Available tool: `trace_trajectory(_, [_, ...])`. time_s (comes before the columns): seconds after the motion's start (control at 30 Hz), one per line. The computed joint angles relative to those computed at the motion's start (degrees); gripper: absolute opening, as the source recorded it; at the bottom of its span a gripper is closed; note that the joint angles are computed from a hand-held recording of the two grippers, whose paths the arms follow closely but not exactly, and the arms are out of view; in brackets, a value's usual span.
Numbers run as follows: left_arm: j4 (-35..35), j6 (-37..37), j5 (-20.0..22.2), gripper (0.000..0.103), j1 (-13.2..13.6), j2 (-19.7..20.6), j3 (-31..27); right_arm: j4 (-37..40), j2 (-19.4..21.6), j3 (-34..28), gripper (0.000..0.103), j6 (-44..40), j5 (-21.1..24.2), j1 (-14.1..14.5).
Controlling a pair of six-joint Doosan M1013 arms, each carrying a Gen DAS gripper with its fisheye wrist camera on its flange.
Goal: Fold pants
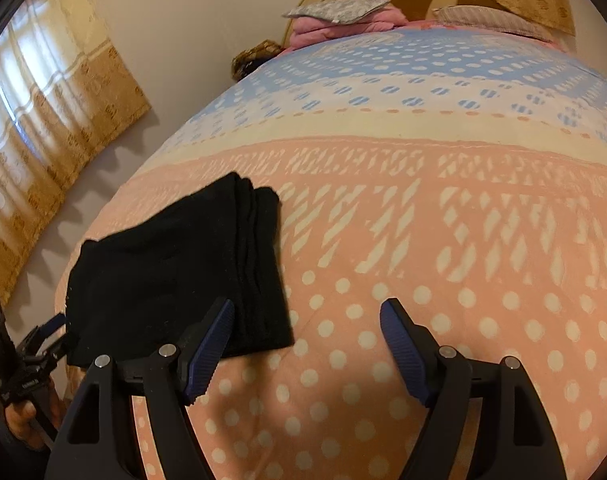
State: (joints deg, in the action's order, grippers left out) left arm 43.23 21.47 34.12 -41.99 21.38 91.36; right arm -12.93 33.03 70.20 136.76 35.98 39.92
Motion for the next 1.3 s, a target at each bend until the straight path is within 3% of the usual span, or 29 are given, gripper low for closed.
trace_trajectory(0.33, [9.3,-6.7,-1.3,0.103,-2.9,-4.9,2.7,-24.9,-5.9,3.9,0.076,20.8,0.5,6.6])
trace_trajectory(0.57, [16.5,-12.7,-1.4,0.103,-4.6,-6.9,3.5,-35.1,-8.4,4.7,0.076,25.2,2.3,10.5])
trace_trajectory(0.87, [23.5,-17.8,-0.9,0.103,-6.1,-7.9,4.0,-38.4,-9.5,5.0,0.076,27.0,3.6,12.3])
trace_trajectory(1.3, [23.4,-17.5,-0.6,0.103,-6.8,-7.8,3.9,-40.7,-10.8,6.5,0.077,28.8,4.2,13.8])
